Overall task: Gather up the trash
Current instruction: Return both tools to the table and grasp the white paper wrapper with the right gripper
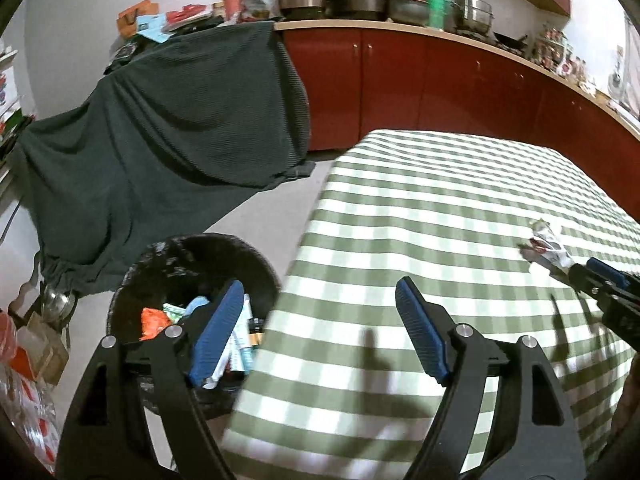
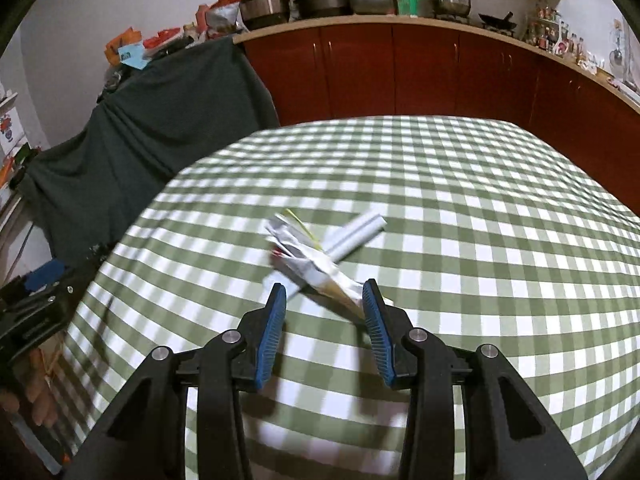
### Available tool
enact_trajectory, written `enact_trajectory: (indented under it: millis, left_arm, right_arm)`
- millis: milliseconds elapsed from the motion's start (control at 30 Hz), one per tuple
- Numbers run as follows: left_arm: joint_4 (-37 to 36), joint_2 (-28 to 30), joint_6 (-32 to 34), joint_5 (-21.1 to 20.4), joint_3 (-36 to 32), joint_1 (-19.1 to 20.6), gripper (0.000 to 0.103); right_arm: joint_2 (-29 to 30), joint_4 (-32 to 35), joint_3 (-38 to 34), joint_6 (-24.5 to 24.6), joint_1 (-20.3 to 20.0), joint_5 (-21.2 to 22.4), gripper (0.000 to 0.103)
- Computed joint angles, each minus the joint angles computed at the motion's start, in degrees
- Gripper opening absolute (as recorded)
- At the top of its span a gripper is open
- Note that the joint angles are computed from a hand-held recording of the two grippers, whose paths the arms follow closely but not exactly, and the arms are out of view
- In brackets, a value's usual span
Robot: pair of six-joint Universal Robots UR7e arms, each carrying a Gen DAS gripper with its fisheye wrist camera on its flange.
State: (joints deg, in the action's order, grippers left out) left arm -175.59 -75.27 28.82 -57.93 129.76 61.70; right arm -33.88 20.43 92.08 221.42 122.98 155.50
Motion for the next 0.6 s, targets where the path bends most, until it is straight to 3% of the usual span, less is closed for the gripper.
enact_trajectory:
  millis: [267, 600]
  left_arm:
    - [-0.46, 2.14, -0.04, 0.63, 0.91, -1.92, 0.076]
    - [-0.82, 2.70, -0.11, 0.42, 0.49, -1.64, 0.077]
  right_arm:
    - [-1.06, -1.91, 0.75, -4.68, -1.09, -0.96, 0.040]
    - [-2.25, -1.87, 1.25, -5.61, -1.48, -1.28, 0.040]
